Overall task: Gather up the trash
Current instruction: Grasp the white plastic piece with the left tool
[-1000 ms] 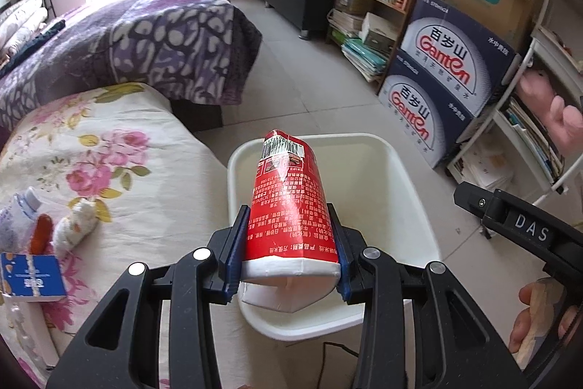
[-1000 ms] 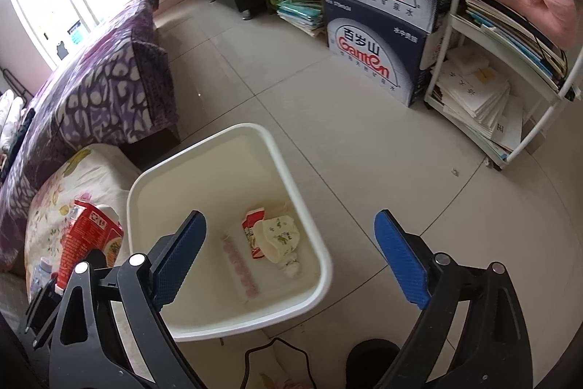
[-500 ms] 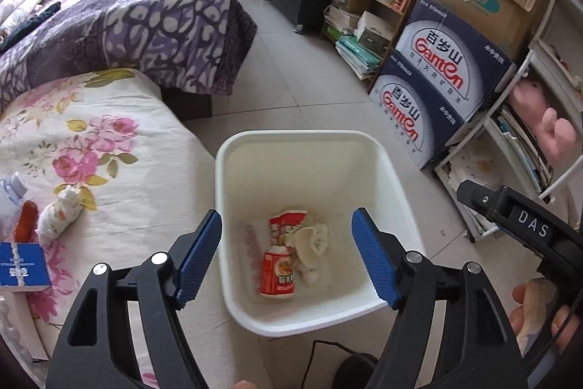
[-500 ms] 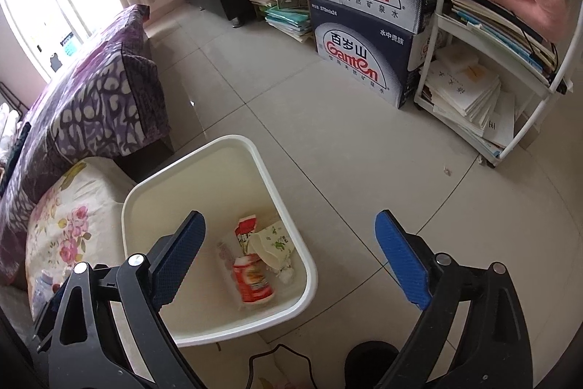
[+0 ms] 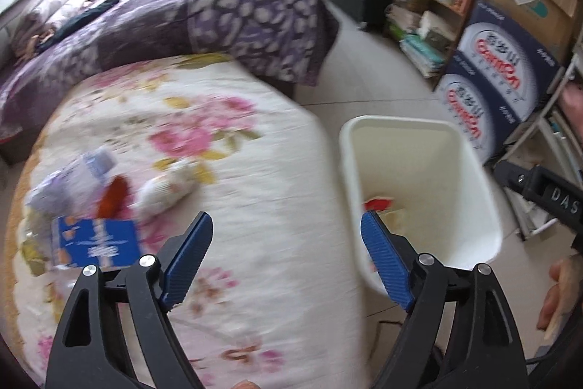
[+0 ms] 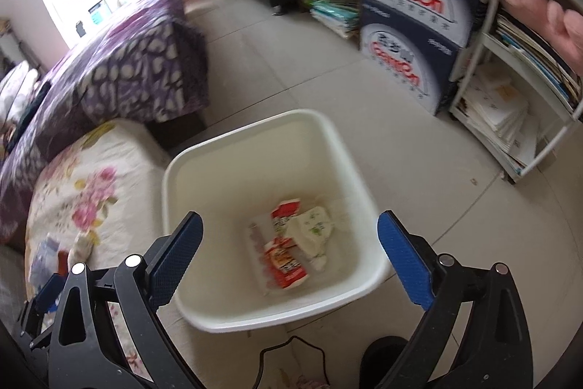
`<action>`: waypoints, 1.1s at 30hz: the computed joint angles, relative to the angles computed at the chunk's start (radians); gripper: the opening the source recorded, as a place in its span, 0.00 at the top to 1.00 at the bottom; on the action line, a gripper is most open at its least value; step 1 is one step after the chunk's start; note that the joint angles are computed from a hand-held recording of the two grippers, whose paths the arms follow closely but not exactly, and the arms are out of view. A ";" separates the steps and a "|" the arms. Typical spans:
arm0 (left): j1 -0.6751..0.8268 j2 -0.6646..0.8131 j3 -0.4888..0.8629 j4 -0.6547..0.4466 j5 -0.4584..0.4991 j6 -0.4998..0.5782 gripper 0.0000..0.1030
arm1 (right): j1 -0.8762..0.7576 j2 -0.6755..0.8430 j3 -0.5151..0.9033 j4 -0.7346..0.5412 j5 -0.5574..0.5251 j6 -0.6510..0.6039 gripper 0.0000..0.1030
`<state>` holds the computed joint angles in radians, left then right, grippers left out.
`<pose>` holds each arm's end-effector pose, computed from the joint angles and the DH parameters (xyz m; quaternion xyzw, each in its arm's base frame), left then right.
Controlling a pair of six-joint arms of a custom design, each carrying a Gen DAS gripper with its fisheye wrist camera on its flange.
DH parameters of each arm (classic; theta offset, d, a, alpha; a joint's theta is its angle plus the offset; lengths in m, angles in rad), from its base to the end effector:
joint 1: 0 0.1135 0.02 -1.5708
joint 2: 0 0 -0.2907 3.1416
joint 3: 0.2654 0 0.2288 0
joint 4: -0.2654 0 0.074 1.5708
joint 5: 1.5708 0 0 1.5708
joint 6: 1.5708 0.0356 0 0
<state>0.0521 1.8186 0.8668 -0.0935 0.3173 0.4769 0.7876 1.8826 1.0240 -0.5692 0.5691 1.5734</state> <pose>0.3225 0.0057 0.1570 0.2411 0.9235 -0.0802 0.2874 0.2349 0.2088 0.1594 0.3851 0.8767 -0.0431 0.2850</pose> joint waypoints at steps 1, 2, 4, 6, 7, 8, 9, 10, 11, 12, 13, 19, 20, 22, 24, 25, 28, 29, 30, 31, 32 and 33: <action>0.026 0.006 0.009 -0.009 -0.008 0.016 0.21 | 0.005 0.023 0.030 -0.005 -0.004 -0.014 0.09; 0.043 0.008 0.016 -0.015 -0.014 0.026 0.21 | 0.011 0.047 0.061 -0.011 -0.008 -0.027 0.09; 0.093 0.021 0.034 -0.023 -0.031 0.053 0.21 | 0.018 0.086 0.114 -0.018 -0.016 -0.048 0.09; 0.131 0.030 0.049 -0.025 -0.049 0.076 0.21 | 0.024 0.122 0.168 -0.027 -0.024 -0.070 0.09; 0.150 0.034 0.057 -0.025 -0.058 0.087 0.21 | 0.027 0.143 0.200 -0.033 -0.028 -0.084 0.09; 0.167 0.039 0.065 -0.026 -0.064 0.096 0.21 | 0.031 0.160 0.225 -0.039 -0.029 -0.092 0.09; 0.191 0.049 0.080 -0.028 -0.077 0.111 0.21 | 0.034 0.177 0.247 -0.043 -0.032 -0.100 0.09; 0.204 0.056 0.088 -0.026 -0.091 0.118 0.21 | 0.037 0.200 0.281 -0.050 -0.037 -0.111 0.09; 0.216 0.063 0.094 -0.023 -0.106 0.125 0.21 | 0.039 0.213 0.302 -0.053 -0.042 -0.119 0.09; 0.239 0.075 0.108 -0.025 -0.127 0.140 0.21 | 0.041 0.227 0.323 -0.056 -0.048 -0.127 0.09; 0.254 0.083 0.119 -0.031 -0.135 0.152 0.21 | 0.043 0.242 0.347 -0.058 -0.054 -0.136 0.09; 0.371 0.157 0.235 -0.150 -0.127 0.225 0.21 | 0.062 0.347 0.514 -0.102 -0.081 -0.204 0.08; 0.395 0.177 0.273 -0.191 -0.112 0.232 0.21 | 0.064 0.366 0.545 -0.110 -0.086 -0.214 0.08; 0.422 0.198 0.312 -0.237 -0.092 0.241 0.21 | 0.069 0.400 0.605 -0.126 -0.092 -0.231 0.08; 0.448 0.217 0.337 -0.265 -0.072 0.260 0.25 | 0.074 0.431 0.659 -0.139 -0.094 -0.248 0.08; 0.457 0.222 0.343 -0.271 -0.064 0.271 0.26 | 0.075 0.445 0.684 -0.145 -0.095 -0.259 0.08; 0.471 0.249 0.369 -0.297 -0.036 0.305 0.35 | 0.085 0.511 0.799 -0.183 -0.089 -0.312 0.08; 0.469 0.258 0.374 -0.302 -0.032 0.312 0.38 | 0.088 0.531 0.833 -0.199 -0.085 -0.327 0.08; 0.471 0.270 0.381 -0.310 -0.026 0.329 0.43 | 0.093 0.554 0.872 -0.215 -0.080 -0.344 0.08; 0.474 0.281 0.388 -0.318 -0.020 0.344 0.46 | 0.097 0.581 0.918 -0.225 -0.074 -0.376 0.08; 0.477 0.289 0.394 -0.326 -0.014 0.357 0.51 | 0.101 0.596 0.942 -0.227 -0.071 -0.395 0.08; 0.484 0.306 0.411 -0.349 0.000 0.375 0.58 | 0.103 0.613 0.969 -0.228 -0.069 -0.419 0.08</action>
